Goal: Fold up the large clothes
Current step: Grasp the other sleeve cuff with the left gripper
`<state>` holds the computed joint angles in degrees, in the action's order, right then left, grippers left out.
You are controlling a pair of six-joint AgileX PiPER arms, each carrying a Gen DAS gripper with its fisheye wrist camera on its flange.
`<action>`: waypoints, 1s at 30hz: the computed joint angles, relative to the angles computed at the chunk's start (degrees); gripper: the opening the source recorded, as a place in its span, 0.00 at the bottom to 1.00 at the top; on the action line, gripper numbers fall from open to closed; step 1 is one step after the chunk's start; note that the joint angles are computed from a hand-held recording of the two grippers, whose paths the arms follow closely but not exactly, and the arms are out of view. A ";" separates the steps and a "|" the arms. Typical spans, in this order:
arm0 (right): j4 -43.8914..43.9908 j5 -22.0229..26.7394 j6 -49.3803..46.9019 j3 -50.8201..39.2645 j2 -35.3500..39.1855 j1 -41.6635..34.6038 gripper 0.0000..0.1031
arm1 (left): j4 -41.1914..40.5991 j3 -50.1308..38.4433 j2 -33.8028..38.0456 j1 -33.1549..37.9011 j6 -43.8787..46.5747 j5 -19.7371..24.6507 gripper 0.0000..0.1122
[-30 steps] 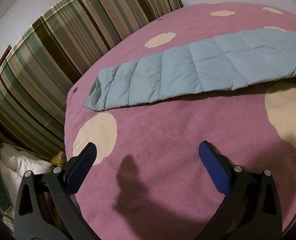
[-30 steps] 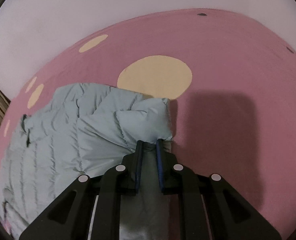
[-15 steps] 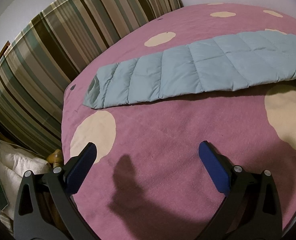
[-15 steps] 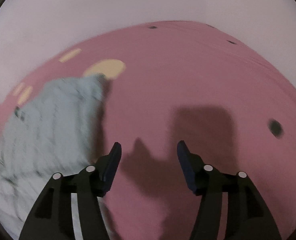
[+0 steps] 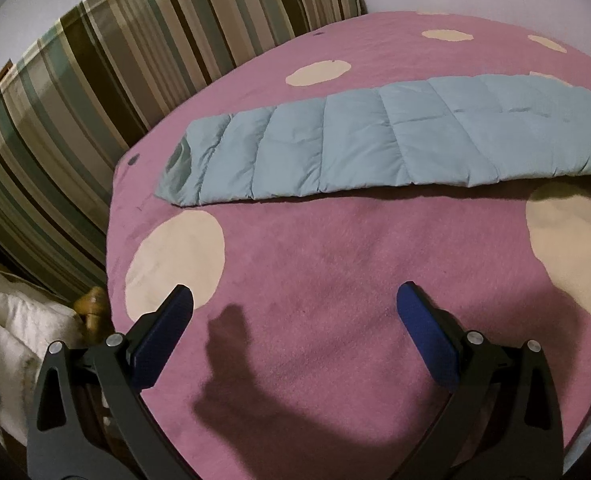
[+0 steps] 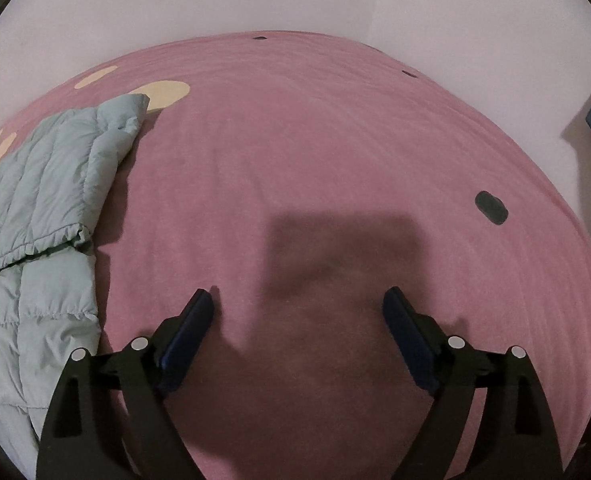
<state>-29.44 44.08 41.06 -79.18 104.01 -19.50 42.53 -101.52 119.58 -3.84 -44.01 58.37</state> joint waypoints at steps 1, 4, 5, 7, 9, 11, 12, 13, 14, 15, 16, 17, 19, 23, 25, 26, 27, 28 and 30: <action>0.24 0.03 -0.25 -0.40 0.33 -0.20 0.84 | -0.91 0.19 -0.27 0.38 0.23 -0.58 0.90; -0.34 0.28 1.46 1.54 -1.45 0.81 0.85 | -5.54 2.31 -2.29 2.56 1.52 -4.42 0.90; -0.31 0.15 1.63 1.74 -1.52 0.84 0.85 | -8.88 3.27 -3.22 3.97 3.11 -6.40 0.90; -0.11 -0.24 1.82 2.45 -1.94 0.77 0.85 | -16.18 4.40 -4.41 6.98 7.56 -9.48 0.90; -0.14 -0.44 2.18 2.98 -2.30 0.88 0.85 | -20.13 5.28 -5.37 9.04 10.53 -11.36 0.90; -0.20 -0.57 2.38 3.19 -2.37 0.90 0.85 | -19.49 5.89 -6.07 10.10 10.65 -12.45 0.89; -0.22 -0.52 2.43 3.18 -2.37 0.94 0.85 | -19.63 6.24 -6.38 10.65 10.90 -13.10 0.89; -0.25 -0.46 2.45 3.10 -2.30 0.98 0.85 | -20.53 6.40 -6.67 11.78 11.78 -14.08 0.89; -0.37 -0.43 2.58 3.09 -2.30 1.05 0.85 | -22.34 6.03 -6.61 13.14 13.38 -14.76 0.89; -0.50 -0.52 2.74 3.41 -2.52 1.09 0.85 | -23.97 5.27 -6.22 14.20 14.80 -14.92 0.89; -0.60 -0.47 2.89 3.51 -2.60 1.17 0.85 | -27.47 3.88 -5.54 16.02 17.45 -14.94 0.89; -0.62 -0.43 2.94 3.51 -2.60 1.20 0.85 | -31.62 2.69 -4.95 17.88 20.42 -15.19 0.89; -0.71 -0.39 2.98 3.46 -2.57 1.23 0.85 | -37.95 0.74 -3.83 20.85 24.96 -15.54 0.89; -0.66 -0.31 2.76 3.18 -2.37 1.12 0.86 | -44.84 -5.64 0.40 24.96 29.61 -14.27 0.88; -0.94 -0.22 3.07 3.36 -2.46 1.25 0.86 | -46.16 -9.32 2.81 26.17 30.39 -12.99 0.84; -1.06 -0.11 3.28 3.41 -2.50 1.36 0.86 | -47.12 -10.76 3.76 26.76 30.93 -13.02 0.83; -1.15 -0.02 3.40 3.42 -2.50 1.42 0.86 | -48.20 -12.08 4.60 27.30 31.67 -13.24 0.79; -1.23 0.08 3.51 3.41 -2.50 1.47 0.86 | -49.49 -13.42 5.41 27.96 32.63 -12.82 0.76; -1.41 0.27 3.73 3.40 -2.51 1.58 0.86 | -54.70 -17.66 8.15 29.99 34.31 -11.86 0.74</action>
<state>-30.86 44.35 44.79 -75.78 101.49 -17.92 -12.17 -119.18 127.72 26.15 -9.70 46.51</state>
